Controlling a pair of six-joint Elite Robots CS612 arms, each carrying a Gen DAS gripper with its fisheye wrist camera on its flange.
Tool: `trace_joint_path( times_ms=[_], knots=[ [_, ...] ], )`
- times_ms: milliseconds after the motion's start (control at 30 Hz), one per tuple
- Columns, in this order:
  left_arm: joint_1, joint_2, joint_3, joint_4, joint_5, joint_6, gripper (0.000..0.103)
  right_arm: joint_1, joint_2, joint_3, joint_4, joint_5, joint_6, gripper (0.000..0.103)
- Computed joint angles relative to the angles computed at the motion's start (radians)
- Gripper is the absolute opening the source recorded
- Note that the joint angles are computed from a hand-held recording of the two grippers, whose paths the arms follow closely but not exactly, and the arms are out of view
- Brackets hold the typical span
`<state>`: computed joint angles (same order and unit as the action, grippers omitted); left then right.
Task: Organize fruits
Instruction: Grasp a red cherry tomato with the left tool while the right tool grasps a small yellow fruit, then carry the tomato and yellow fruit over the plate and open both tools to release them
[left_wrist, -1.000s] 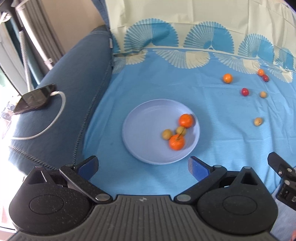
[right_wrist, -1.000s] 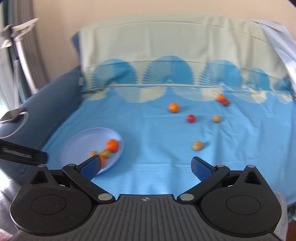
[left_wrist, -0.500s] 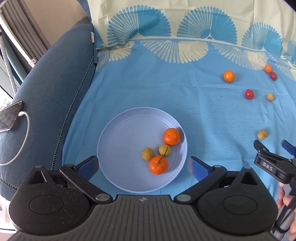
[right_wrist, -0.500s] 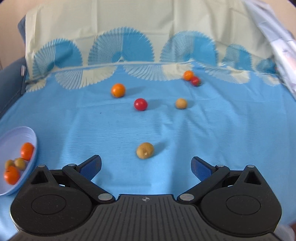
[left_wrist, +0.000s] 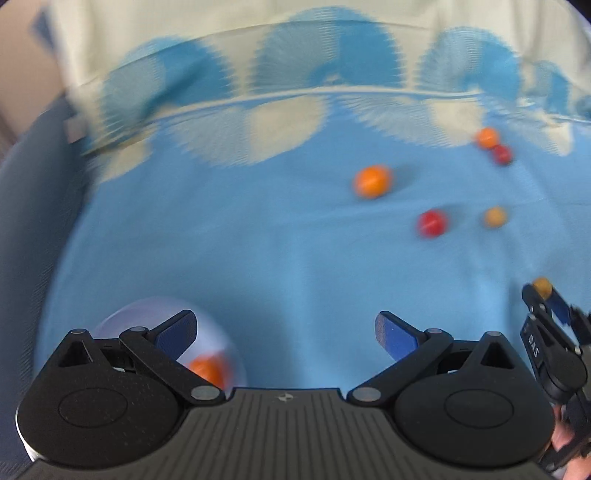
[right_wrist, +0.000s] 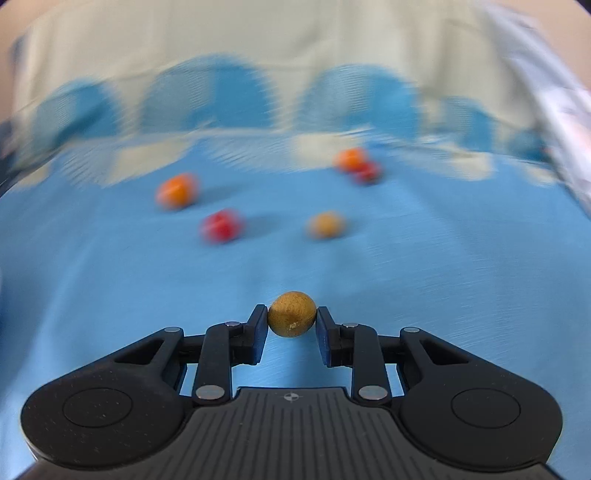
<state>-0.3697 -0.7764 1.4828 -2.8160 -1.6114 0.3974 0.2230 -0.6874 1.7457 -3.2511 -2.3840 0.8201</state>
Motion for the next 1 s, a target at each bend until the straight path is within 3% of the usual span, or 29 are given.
trace_joint_path(
  times_ms=[100, 200, 333, 367, 400, 433, 467, 500, 667, 867, 1000],
  knots=[
    [-0.044, 0.049, -0.059, 0.043, -0.046, -0.021, 0.103, -0.029, -0.024, 0.048, 0.095, -0.047, 0.182, 0.029],
    [-0.085, 0.105, -0.125, 0.097, -0.036, -0.054, 0.103, -0.052, -0.045, 0.083, 0.166, -0.018, 0.342, 0.029],
    [-0.109, 0.168, -0.213, 0.171, -0.020, -0.108, 0.101, -0.055, -0.029, 0.078, 0.130, -0.011, 0.312, 0.029],
    [-0.109, 0.179, -0.229, 0.185, -0.027, -0.122, 0.088, -0.055, -0.027, 0.074, 0.132, -0.012, 0.308, 0.029],
    [-0.110, 0.189, -0.244, 0.200, -0.027, -0.132, 0.060, -0.055, -0.024, 0.071, 0.129, -0.015, 0.303, 0.029],
    [-0.111, 0.196, -0.257, 0.223, -0.030, -0.137, 0.059, -0.055, -0.023, 0.068, 0.129, -0.014, 0.300, 0.030],
    [-0.112, 0.194, -0.252, 0.205, -0.032, -0.144, 0.049, -0.055, -0.021, 0.066, 0.128, -0.015, 0.298, 0.030],
    [-0.112, 0.191, -0.244, 0.188, -0.033, -0.133, 0.033, -0.055, -0.022, 0.068, 0.127, -0.016, 0.298, 0.030],
    [-0.096, 0.155, -0.223, 0.242, -0.058, -0.117, 0.033, -0.053, -0.023, 0.067, 0.126, -0.025, 0.303, 0.030],
    [-0.041, 0.027, -0.078, 0.156, -0.066, -0.033, 0.033, -0.038, -0.016, 0.073, 0.045, -0.070, 0.270, 0.029],
    [0.010, -0.062, 0.036, 0.054, -0.020, 0.009, 0.033, -0.015, -0.027, 0.078, 0.019, -0.088, 0.218, 0.029]
  ],
)
